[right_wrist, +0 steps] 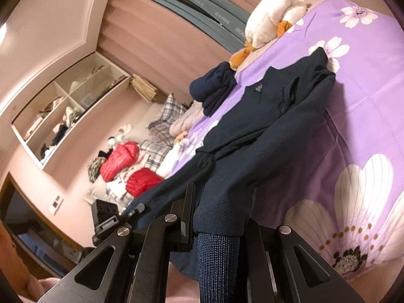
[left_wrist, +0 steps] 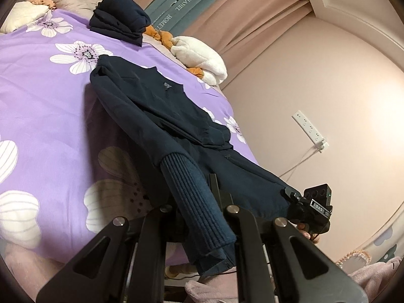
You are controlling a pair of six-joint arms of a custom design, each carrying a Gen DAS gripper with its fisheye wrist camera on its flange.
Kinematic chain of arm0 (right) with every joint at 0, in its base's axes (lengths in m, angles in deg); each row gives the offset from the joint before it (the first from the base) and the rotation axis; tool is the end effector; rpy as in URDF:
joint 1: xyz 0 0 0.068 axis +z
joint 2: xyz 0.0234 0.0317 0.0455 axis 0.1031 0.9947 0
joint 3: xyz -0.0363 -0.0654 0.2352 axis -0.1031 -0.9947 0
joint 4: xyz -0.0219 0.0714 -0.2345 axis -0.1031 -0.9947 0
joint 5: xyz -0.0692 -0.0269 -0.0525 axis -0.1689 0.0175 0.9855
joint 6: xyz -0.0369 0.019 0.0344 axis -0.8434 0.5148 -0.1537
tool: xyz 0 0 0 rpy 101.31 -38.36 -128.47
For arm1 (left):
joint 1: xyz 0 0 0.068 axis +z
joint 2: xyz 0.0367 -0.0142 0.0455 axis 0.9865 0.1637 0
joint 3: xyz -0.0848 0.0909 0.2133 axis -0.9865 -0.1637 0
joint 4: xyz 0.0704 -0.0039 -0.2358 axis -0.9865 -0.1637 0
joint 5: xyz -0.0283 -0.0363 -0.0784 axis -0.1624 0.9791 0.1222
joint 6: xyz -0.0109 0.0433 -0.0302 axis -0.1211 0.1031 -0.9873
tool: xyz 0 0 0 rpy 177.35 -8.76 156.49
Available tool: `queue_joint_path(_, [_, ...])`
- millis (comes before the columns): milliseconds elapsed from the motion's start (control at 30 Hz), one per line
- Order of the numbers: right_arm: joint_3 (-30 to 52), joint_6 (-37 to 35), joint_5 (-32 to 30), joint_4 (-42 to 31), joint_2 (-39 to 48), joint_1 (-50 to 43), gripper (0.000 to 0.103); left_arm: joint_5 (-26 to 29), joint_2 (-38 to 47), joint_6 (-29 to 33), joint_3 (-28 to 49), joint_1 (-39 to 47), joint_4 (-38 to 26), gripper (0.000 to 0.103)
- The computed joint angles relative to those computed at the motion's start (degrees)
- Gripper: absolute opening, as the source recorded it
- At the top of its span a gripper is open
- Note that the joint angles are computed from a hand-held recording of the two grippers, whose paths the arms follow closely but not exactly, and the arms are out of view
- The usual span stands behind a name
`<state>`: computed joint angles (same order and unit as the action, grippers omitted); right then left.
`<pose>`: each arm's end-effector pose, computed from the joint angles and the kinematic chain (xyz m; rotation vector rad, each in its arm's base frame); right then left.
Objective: Fold large clothes
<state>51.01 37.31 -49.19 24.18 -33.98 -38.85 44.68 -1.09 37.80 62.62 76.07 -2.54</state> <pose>0.1206 -0.0713 0.1694 0.2211 1.9362 1.0645 0.2062 -0.0438 0.1776 0.2447 2.1560 -1.1929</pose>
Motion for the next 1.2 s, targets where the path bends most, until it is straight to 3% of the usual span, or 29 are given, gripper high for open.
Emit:
queue_joint_path(233, [0.32,-1.49,-1.63,-2.83,-2.66,-0.06,0.014,1.06,-6.84,0.68,-1.84,-0.57,-4.45,0.010])
queue_joint_path(433, [2.73,-12.44,-4.53,-11.57,-0.53,-2.11,0.014,1.47,-11.88,1.13,-1.20,-0.94,-8.42,0.010])
queue_joint_path(633, [2.00,-8.76,-5.78,-7.09,-2.05,-1.76,0.014,1.67,-11.51,0.94,-0.42,-1.15,-7.99,0.010])
queue_joint_path(767, [-0.33,-0.32,-3.48,2.65,-3.15,-0.09,0.014,0.99,-10.04,1.21,-0.36,-0.98,-7.34,0.010])
queue_joint_path(900, [0.20,-3.78,-3.28,0.67,-1.37,-0.63,0.014,0.20,-10.37,2.15,-0.03,-1.21,-8.92,0.011])
queue_joint_path(1200, [-0.27,-0.05,-2.11,5.43,-1.61,-0.36,0.014,-0.37,-8.56,1.89,0.87,-0.37,-7.65,0.011])
